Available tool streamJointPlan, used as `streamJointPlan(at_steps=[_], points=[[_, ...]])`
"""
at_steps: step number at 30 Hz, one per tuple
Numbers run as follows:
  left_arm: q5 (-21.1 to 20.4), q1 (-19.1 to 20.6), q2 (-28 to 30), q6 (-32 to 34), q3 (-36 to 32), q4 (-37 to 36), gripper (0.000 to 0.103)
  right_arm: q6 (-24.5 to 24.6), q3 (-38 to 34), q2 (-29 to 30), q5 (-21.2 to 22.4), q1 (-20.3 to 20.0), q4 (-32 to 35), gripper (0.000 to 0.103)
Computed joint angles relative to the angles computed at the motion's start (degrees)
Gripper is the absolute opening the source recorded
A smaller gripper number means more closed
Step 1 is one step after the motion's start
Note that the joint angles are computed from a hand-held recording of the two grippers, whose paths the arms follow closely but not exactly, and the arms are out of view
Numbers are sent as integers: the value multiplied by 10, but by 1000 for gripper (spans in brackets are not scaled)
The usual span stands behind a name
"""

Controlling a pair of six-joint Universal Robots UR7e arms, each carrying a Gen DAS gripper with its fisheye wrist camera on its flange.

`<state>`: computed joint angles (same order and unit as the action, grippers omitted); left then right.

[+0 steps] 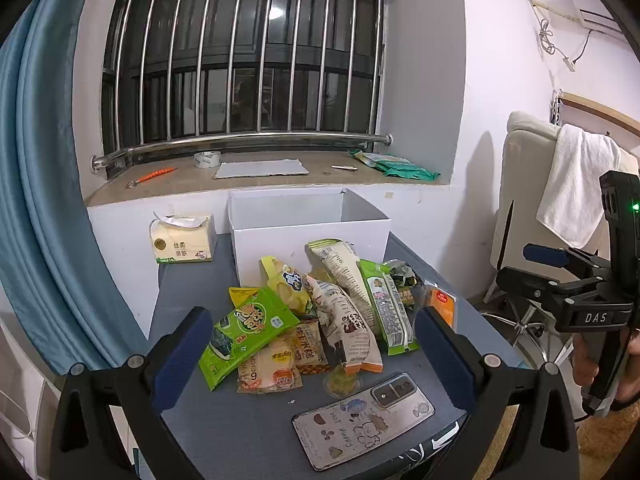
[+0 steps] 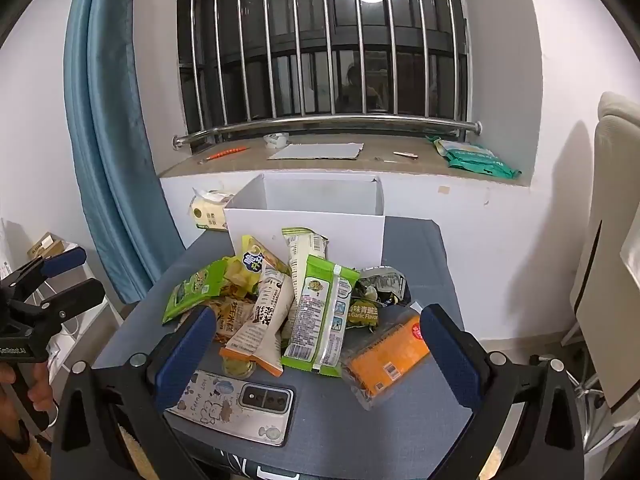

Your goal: Organize snacks

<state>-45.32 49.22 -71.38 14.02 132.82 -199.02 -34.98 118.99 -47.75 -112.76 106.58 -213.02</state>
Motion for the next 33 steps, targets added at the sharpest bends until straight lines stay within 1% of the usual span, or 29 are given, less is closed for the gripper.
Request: streamJointPlan(at_steps=[25, 29, 33], points=[[4, 1, -4, -7, -1, 16, 103, -1, 3, 3, -3, 0, -1, 103], [11, -2, -1, -4, 1, 8, 103, 3, 4, 0, -2, -1, 3, 103], [8, 0, 0, -5, -1, 8, 103, 6, 4, -1, -3, -2, 6, 103]])
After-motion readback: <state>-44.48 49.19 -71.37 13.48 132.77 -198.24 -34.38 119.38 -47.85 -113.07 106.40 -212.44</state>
